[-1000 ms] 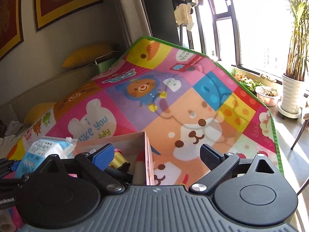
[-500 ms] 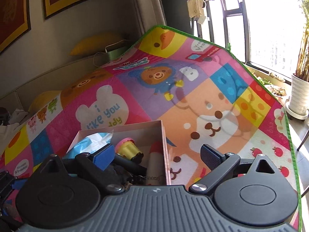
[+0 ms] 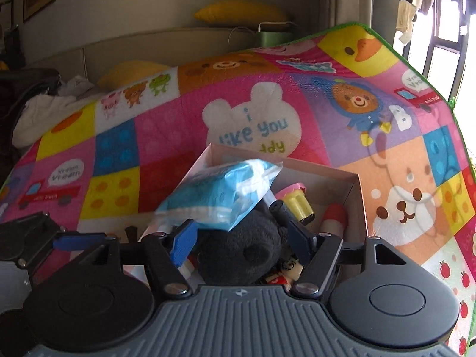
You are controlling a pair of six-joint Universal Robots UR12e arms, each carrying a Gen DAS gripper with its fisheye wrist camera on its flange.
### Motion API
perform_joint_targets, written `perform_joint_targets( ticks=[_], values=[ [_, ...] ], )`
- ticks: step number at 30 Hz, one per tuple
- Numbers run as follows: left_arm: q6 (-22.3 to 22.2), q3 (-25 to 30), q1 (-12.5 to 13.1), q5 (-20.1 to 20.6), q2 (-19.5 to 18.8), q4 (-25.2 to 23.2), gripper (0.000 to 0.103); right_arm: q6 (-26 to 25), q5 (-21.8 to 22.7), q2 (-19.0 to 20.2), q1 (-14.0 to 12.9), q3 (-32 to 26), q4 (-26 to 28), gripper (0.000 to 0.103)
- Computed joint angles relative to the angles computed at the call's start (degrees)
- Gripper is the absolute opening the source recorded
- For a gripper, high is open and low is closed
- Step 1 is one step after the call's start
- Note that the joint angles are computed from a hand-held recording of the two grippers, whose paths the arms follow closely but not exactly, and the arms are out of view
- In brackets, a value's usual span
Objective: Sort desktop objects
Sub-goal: 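Drop the packet into the box with the left tool while the right tool lowers the tube in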
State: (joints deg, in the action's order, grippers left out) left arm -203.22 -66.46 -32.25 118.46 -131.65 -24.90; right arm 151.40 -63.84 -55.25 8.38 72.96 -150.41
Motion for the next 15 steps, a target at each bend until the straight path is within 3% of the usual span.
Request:
perform_joint_targets(
  ticks=[3,5,8,10,15],
  values=[
    [0.6,0.5,-0.2,0.5,-0.3,-0.4,0.099,1.0,-0.7,1.7,0.6,-2.9,5.3,0.075],
    [0.8,0.7,-0.2,1.4,-0.4,-0.5,0.099,2.0,-4.3,2.8,1.1,-5.1,9.6,0.073],
    [0.4,0.6,0.0,2.4,-0.3,-0.2,0.101,0.9,-5.1,1.3,0.4,-2.9,7.0,0.069],
    [0.1,0.2,0.3,1.0,-0.1,0.2,0.102,0.7,-6.1,-0.3,-0.4,-0.2,2.5,0.069],
    [0.3,0.8,0.1,1.7,-0.6,-0.3,0.102,2.3,-9.3,-1.9,-1.1,1.6,-2.7,0.069]
  ],
)
